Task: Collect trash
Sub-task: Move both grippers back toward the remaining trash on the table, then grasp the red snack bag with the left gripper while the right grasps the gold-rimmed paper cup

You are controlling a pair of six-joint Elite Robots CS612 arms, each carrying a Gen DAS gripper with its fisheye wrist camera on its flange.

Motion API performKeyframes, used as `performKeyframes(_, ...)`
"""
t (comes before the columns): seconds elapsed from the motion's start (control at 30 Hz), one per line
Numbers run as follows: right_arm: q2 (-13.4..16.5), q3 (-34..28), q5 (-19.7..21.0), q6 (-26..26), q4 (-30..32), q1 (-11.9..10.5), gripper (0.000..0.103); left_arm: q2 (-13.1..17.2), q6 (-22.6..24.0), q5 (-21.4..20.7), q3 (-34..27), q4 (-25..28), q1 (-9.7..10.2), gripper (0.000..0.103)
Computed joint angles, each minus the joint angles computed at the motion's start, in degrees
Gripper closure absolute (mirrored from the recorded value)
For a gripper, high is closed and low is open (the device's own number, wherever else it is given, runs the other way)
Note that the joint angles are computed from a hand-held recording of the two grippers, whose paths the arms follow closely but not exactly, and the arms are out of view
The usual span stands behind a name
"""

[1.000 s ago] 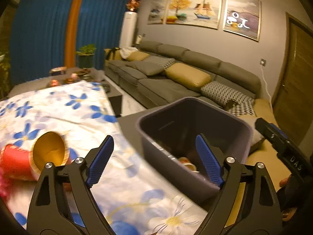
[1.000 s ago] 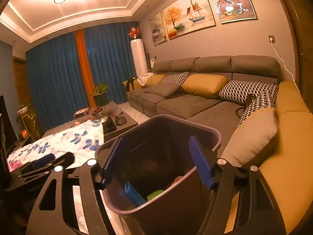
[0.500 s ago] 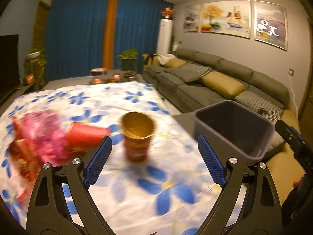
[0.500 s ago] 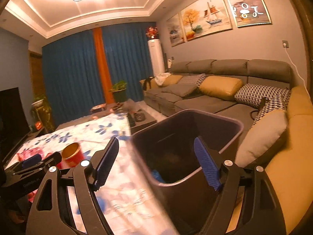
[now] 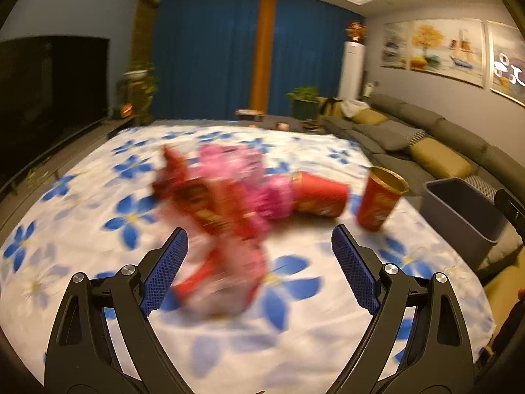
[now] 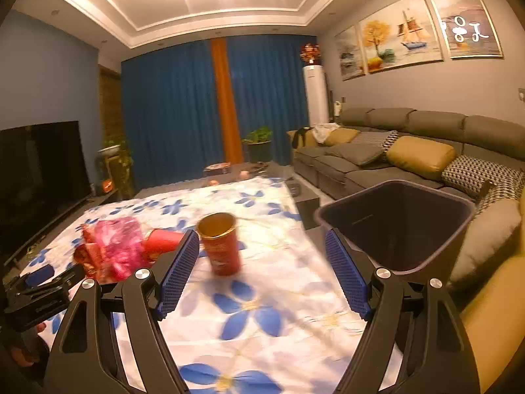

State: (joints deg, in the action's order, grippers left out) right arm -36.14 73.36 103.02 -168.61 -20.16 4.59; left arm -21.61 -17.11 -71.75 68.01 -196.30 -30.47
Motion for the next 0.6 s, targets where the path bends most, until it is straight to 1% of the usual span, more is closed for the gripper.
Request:
performKeyframes(0.13,0.9,-2.0,-1.5,-0.5,1.5,0.7,0.026,-1.1,-1.3,1.6,2.9,-0.9,0.7,0.015)
performKeyframes(0.23,1.6,-3.1,-2.0,-1.0,2.1,1.4,0.026,-1.4,-2.2,1.0,3.3,-0.8,1.01,0.015)
performKeyframes(0.33,2.0,-3.9,-2.2,-1.3,2.8,1.7,0.026,-1.1,-1.6,0.4,2.8,-0.4,1.03,0.015)
performKeyframes(0.37,2.0,-3.9,-2.3,-1.4,2.9,1.8,0.026,-0.8,-1.2,0.2,2.2,0.4,1.04,0.017)
performKeyframes(0.43,2.1,-4.0,-2.4,-1.5,3.1,1.8,0.026,-0.4,-1.5,-1.5,0.9,2.5,1.35,0.021)
performKeyframes(0.5,2.2,-4.3,-2.2,-1.6,3.4,1.8,0.026,0.2,-2.2,-2.2,-0.5,4.9,1.49,0.03)
performKeyframes(0.6,2.6,-5.1,-2.3,-1.5,4.2,1.7,0.026,0.9,-2.8,-3.2,-2.5,8.7,1.81,0.038)
